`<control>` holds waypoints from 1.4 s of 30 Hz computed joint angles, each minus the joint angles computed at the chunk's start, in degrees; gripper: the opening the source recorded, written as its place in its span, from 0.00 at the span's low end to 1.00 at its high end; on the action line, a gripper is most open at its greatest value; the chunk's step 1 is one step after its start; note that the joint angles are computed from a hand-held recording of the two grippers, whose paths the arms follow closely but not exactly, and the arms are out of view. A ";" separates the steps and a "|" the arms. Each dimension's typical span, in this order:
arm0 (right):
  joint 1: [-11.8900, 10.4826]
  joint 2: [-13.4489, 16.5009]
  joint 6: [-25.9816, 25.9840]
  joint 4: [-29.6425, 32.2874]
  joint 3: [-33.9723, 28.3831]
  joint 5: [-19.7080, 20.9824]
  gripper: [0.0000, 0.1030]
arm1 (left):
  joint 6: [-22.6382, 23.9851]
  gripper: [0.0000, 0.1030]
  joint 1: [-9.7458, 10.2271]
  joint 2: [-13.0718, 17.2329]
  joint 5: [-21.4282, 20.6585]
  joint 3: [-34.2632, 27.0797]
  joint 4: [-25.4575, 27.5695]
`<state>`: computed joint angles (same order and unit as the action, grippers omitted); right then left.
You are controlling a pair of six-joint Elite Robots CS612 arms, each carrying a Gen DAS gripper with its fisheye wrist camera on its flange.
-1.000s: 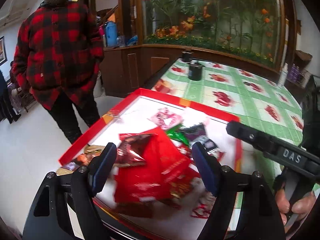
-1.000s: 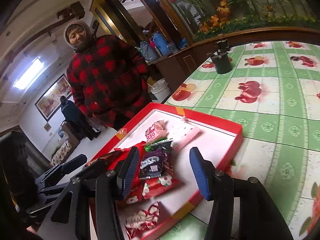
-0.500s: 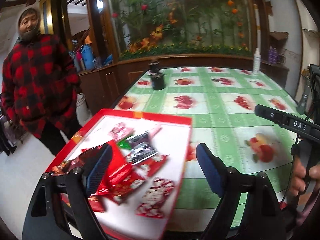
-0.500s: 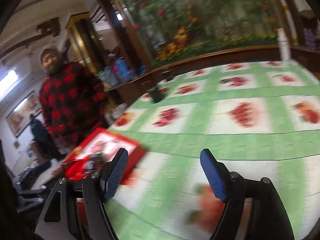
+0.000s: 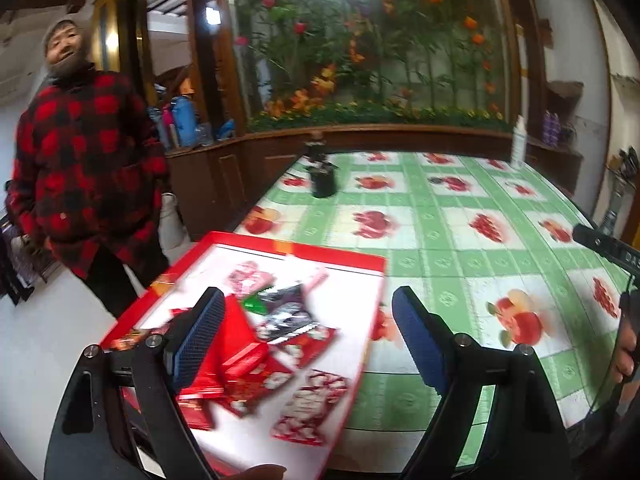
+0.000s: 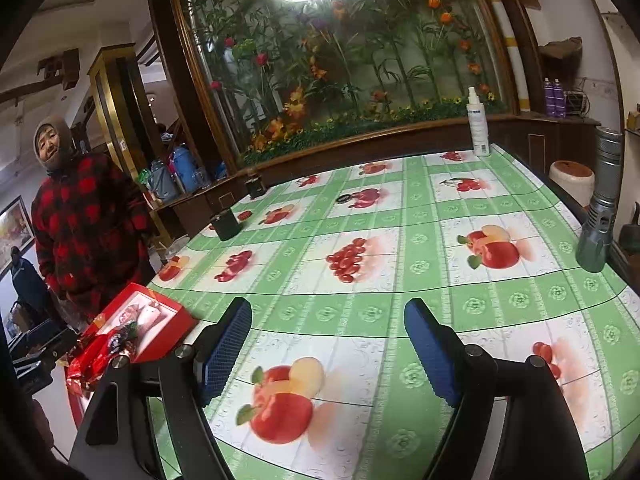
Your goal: Organize snacks
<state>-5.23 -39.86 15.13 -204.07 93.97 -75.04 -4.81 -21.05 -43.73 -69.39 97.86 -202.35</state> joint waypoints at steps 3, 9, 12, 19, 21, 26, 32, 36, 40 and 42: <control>0.80 -0.05 -0.53 -0.23 -0.18 1.09 0.78 | -1.14 0.84 0.59 -0.11 2.13 0.87 -1.70; 3.70 0.57 -4.46 1.81 -2.22 4.07 0.79 | -2.08 0.84 2.60 -0.41 4.51 2.44 -3.90; 4.96 1.26 -4.40 2.69 -3.55 4.03 0.79 | -3.60 0.84 3.75 -0.51 6.03 3.02 -4.18; 6.67 1.63 -5.18 5.13 -4.89 1.91 0.79 | -10.37 0.84 6.44 -0.70 6.97 3.16 -2.46; 6.78 1.63 -5.38 5.46 -5.11 1.48 0.79 | -11.98 0.84 6.97 -0.67 7.28 3.04 -1.79; 7.27 1.81 -5.58 6.61 -5.82 0.27 0.79 | -12.62 0.84 7.79 -0.04 8.36 2.59 -1.20; 7.97 2.42 -5.99 8.52 -7.19 -0.18 0.79 | -12.82 0.84 8.53 0.28 8.49 2.15 0.46; 8.22 2.74 -6.41 9.27 -7.81 -0.14 0.79 | -12.64 0.84 8.63 0.35 8.68 1.96 1.08; 8.25 2.80 -6.31 9.47 -7.87 0.12 0.79 | -12.25 0.84 8.57 0.28 8.69 1.87 1.36; 8.16 2.75 -6.20 9.07 -7.70 0.35 0.79 | -11.98 0.84 8.39 0.23 9.10 1.89 1.57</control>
